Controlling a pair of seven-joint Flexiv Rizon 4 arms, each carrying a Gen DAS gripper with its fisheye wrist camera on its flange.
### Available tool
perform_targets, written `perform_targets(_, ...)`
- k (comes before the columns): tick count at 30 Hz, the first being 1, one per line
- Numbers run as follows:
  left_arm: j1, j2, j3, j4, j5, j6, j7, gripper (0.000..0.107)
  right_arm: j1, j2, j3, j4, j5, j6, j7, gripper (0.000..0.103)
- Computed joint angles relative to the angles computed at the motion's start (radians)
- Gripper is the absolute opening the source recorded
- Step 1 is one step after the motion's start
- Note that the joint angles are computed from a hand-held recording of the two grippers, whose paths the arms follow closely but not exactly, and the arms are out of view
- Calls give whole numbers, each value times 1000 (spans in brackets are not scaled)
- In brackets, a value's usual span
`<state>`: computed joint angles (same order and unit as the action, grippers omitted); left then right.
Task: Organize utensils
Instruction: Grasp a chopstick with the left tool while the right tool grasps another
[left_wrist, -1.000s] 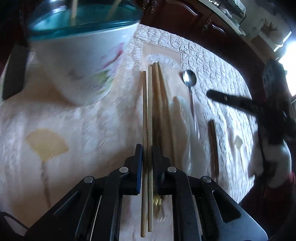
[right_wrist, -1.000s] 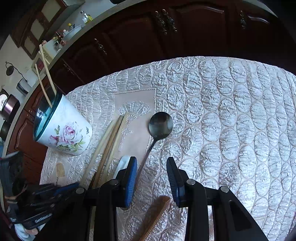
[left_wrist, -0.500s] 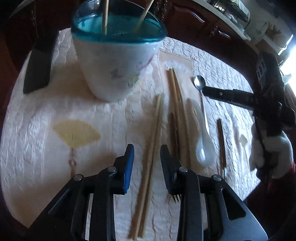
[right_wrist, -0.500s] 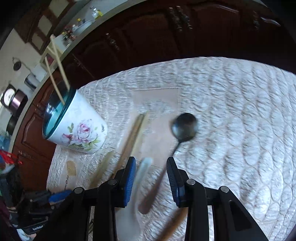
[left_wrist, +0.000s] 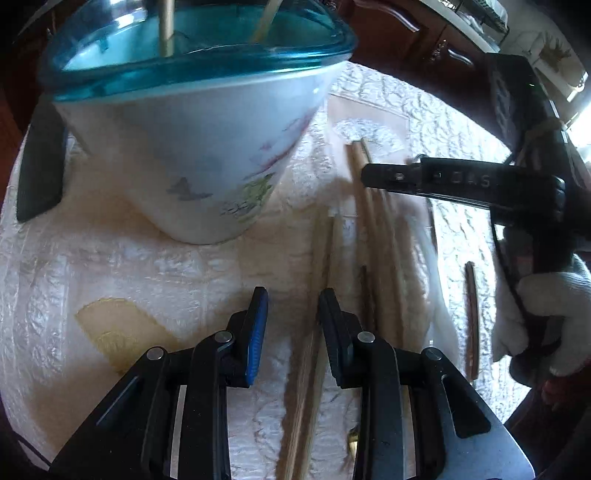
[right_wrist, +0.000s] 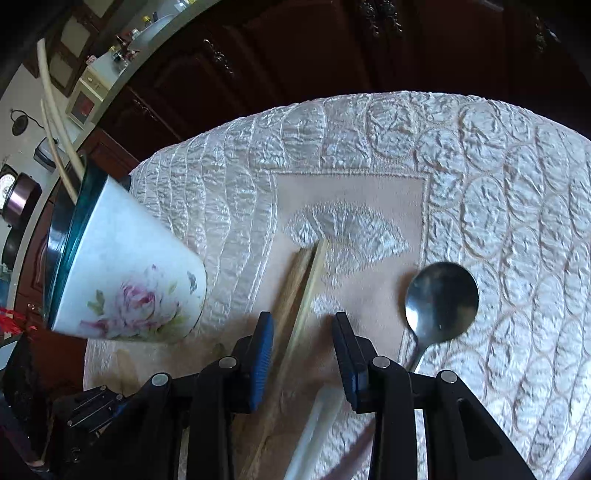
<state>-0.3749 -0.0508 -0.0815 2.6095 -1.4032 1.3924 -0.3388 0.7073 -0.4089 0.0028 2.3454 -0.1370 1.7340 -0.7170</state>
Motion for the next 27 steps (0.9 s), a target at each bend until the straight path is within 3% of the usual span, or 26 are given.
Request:
perform_targets(3,-13,-1,-4,0,-45,19,44,28,22,-1,-22,-16,-15,-19,-9,22)
perform_targets(4,-11,-4,-1,-2,-49,17,40,28,42,3,-41,-15,-22,-35,-7,11)
perform_targets(5,-12,-8,-1,-6,-66,27,42,28,57,15,-59,-6,-33,-53,-7,9)
perform_targets(11,-32,-24,-10,-18,-112,79,71,29,41,34,-41,9,-68,-75,32,9)
perform_targets(13,-46,-31,-12,-19,-114,108,82,29,-6,23,5,4,-79,-77,24,9)
perform_targets(16,-22,-12,6,5,1,79,8,29,-91,19,109,9,-78,-65,-1,9)
perform_targets(19,22,12,25,6,71,-23,-17,29,-22,27,56,26,-91,-58,12,9)
perform_targets(21,24,13,17,-6,33,-31,24,29,-9,19,50,30,-77,-38,29,9)
perform_targets(27,-11,-60,-27,-57,-16,77,10,29,1,20,32,42,-54,-34,30,9)
